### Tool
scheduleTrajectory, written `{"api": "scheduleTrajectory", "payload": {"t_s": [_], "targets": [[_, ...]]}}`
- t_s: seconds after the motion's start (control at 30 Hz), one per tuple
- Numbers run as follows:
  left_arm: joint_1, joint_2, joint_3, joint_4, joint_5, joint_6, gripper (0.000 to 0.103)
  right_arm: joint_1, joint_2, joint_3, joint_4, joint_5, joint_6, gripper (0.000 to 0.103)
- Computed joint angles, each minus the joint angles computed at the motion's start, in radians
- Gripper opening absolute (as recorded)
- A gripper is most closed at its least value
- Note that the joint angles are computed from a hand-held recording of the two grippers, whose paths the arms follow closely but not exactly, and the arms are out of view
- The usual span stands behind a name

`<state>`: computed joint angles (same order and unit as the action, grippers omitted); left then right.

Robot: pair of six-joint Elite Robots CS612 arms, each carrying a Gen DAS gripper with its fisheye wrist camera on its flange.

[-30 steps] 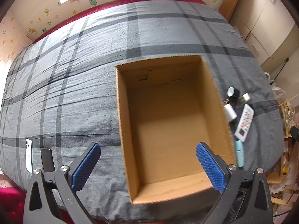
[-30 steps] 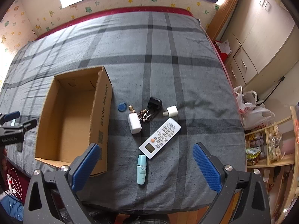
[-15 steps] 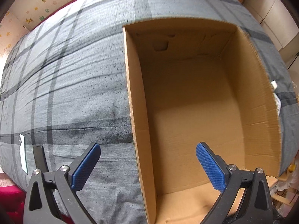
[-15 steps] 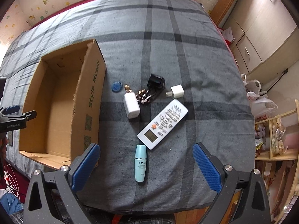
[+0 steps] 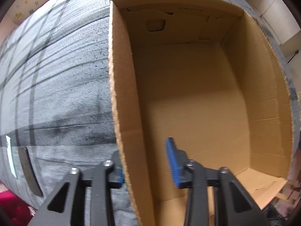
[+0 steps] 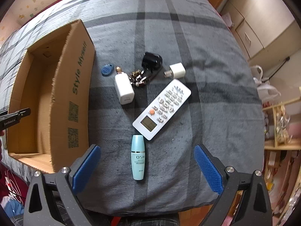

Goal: Organize rigid objects
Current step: 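Move the left gripper to the box wall and clamp it, then grasp the light-blue OSM bottle with the right gripper while the left gripper holds the box wall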

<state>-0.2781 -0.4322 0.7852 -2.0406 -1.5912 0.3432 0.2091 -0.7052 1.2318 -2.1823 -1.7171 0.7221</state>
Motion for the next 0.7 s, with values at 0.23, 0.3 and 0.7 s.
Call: {"api": "scheduleTrajectory", "payload": {"t_s": [0.23, 0.3, 0.7], "targets": [[-0.007, -0.014, 0.036, -0.031, 0.043, 0.002, 0.014, -0.009, 0.021, -0.007, 0.032, 0.044, 0.025, 0.101], [-0.009, -0.011, 0.035, -0.038, 0.055, 0.007, 0.014, -0.011, 0.027, -0.008, 0.037, 0.053, 0.019, 0.101], [-0.017, -0.021, 0.062, -0.053, 0.077, -0.028, 0.014, -0.026, 0.061, -0.025, 0.087, 0.111, 0.003, 0.1]]}}
